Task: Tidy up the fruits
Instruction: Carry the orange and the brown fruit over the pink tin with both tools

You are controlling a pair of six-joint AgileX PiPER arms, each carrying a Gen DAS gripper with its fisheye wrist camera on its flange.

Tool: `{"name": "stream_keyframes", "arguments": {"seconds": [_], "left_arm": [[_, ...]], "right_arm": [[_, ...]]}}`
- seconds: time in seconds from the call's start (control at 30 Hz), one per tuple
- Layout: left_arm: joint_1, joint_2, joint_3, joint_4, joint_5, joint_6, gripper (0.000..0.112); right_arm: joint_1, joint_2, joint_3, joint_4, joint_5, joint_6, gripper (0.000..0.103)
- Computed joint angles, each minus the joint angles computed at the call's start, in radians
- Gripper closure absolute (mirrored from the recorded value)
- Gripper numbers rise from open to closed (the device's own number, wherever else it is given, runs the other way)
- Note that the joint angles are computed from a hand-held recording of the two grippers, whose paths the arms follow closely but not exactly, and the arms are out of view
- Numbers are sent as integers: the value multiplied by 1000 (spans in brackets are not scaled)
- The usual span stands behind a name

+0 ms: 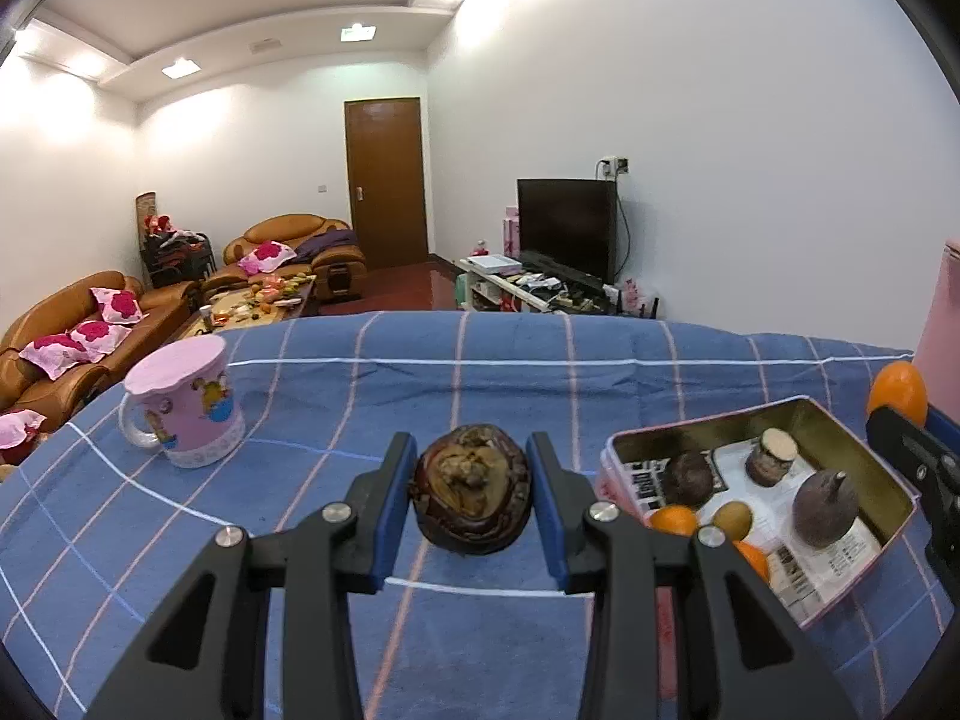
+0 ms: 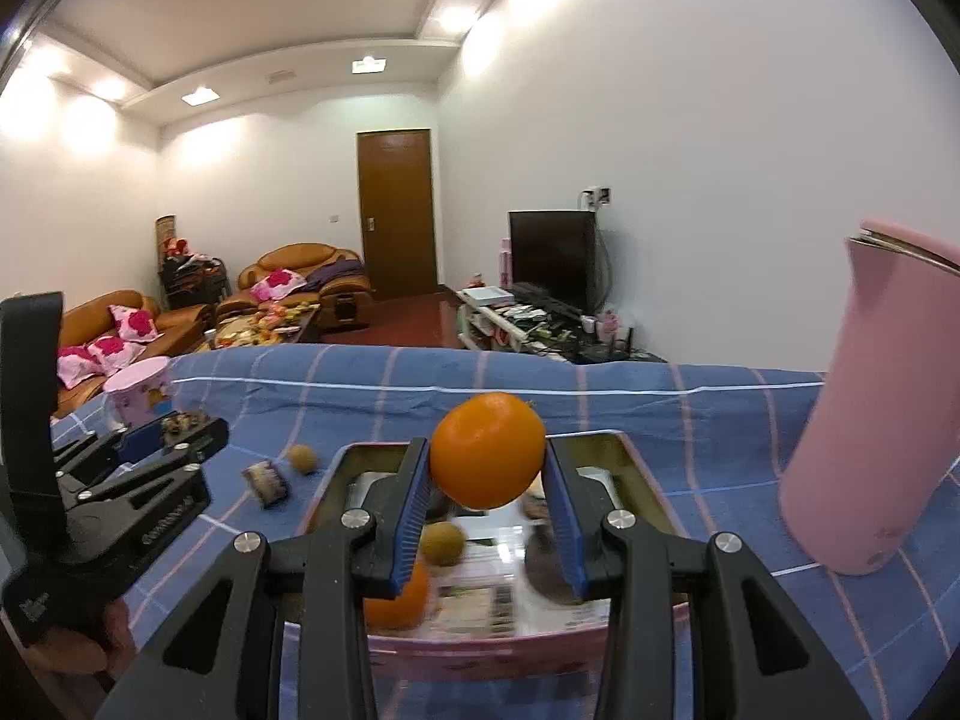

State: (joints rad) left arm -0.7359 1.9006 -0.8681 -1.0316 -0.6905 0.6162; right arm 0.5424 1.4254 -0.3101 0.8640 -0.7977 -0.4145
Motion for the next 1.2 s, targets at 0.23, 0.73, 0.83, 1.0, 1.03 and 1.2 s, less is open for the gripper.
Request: {"name": "stream_keyframes", "arguments": {"seconds": [0.23,0.73,0.83,1.0,1.03,1.2], "left_arm": [[-47,32,-76,-50,21,64,72],[-162,158,-317,-248,98,293,72],[-165,176,-349,-296,113,336,72],[-162,200,-395,-367,125,408,72],[-161,205,-401,-375,128,420,72],[-164,216,-426,-422,128,470,72]], "right_arm": [[-155,-44,34,-102,30,44,64],[-381,-39,33,-316,97,122,64],[-428,-7,6,-386,135,168,63],[-437,38,-34,-401,165,159,63],[-428,42,-35,-395,160,153,63],[-393,71,-59,-349,160,101,63]]}}
